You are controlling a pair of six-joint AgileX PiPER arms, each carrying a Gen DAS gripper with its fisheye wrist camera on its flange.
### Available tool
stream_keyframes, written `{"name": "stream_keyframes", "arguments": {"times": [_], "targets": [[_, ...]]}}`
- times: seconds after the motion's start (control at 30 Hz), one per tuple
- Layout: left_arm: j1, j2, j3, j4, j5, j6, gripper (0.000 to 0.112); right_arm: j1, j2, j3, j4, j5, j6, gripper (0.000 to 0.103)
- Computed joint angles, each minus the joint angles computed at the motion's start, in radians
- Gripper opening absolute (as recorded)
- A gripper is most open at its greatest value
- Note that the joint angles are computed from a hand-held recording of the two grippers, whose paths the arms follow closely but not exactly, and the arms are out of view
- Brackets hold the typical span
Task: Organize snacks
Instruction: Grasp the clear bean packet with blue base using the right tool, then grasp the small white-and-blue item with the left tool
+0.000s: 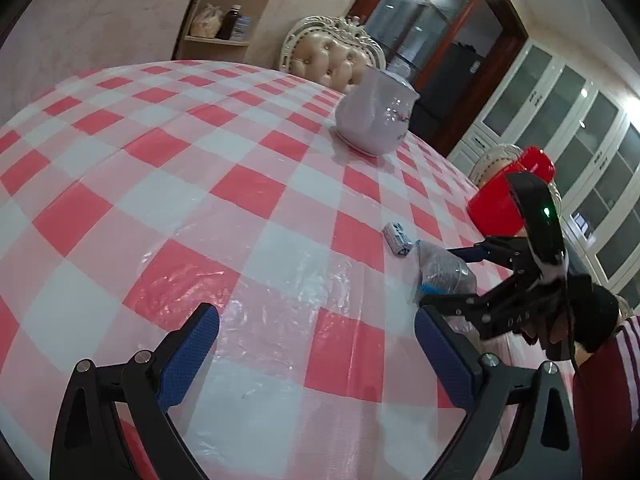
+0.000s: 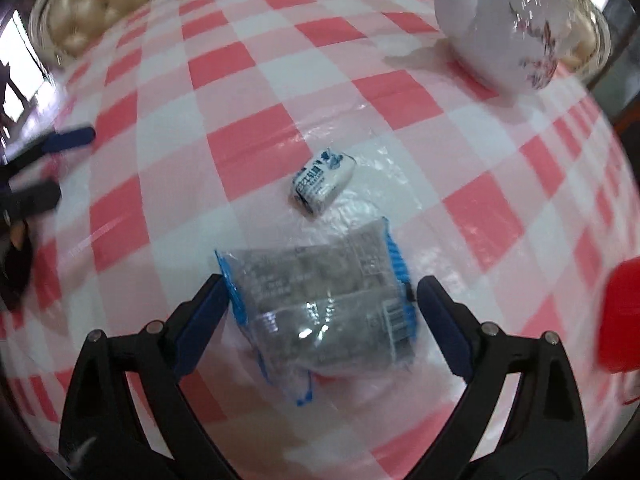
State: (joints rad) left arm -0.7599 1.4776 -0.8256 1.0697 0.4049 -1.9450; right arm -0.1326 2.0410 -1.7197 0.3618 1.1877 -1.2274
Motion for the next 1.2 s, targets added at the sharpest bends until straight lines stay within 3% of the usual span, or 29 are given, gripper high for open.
{"name": "stream_keyframes", "arguments": {"times": [0.03,0.13,0.17,0.33,0.4,0.57,0.6,0.7,0.77,1.0,1.1,1.2], "targets": [[0.003,0.001,0.0,-0.004,-0.003,0.004,0.099,-0.021,0.007,-0.005,0.038,0.008,-0.007,0.093],[0.023,0.0,0.008,-0.015,-0.022,-0.008,0.099,-0.073,-0.075,0.147,0.118,-0.111,-0.039,0.08],[0.03,-0.001,0.011,-0.021,-0.03,-0.008,0.099,-0.093,-0.111,0.208,0.155,-0.154,-0.052,0.062],[0.05,0.0,0.017,-0.039,-0.051,-0.01,0.099,-0.153,-0.453,0.704,0.281,-0.466,-0.035,0.06],[0.049,0.0,0.016,-0.043,-0.051,-0.006,0.099,-0.224,-0.597,0.875,0.328,-0.512,0.03,0.06],[0.045,0.002,0.009,-0.069,-0.051,0.027,0.099,-0.448,-0.878,1.108,0.336,-0.498,0.126,0.06],[0.037,0.003,0.005,-0.065,-0.044,0.031,0.099,-0.468,-0.896,1.121,0.338,-0.501,0.142,0.06],[0.013,0.014,-0.012,-0.067,-0.027,0.059,0.099,-0.65,-0.97,1.152,0.4,-0.402,0.125,0.06],[-0.014,0.042,-0.047,-0.072,-0.004,0.079,0.099,-0.67,-1.014,1.167,0.392,-0.426,0.136,0.06],[-0.038,0.238,-0.301,-0.168,0.044,0.272,0.099,-0.763,-0.909,1.134,0.496,-0.283,0.064,0.06],[0.002,0.343,-0.451,-0.304,0.04,0.453,0.097,-0.768,-0.914,1.142,0.52,-0.269,0.037,0.06],[0.046,0.474,-0.646,-0.55,0.082,0.744,0.076,-0.761,-0.915,1.146,0.519,-0.27,0.037,0.06]]}}
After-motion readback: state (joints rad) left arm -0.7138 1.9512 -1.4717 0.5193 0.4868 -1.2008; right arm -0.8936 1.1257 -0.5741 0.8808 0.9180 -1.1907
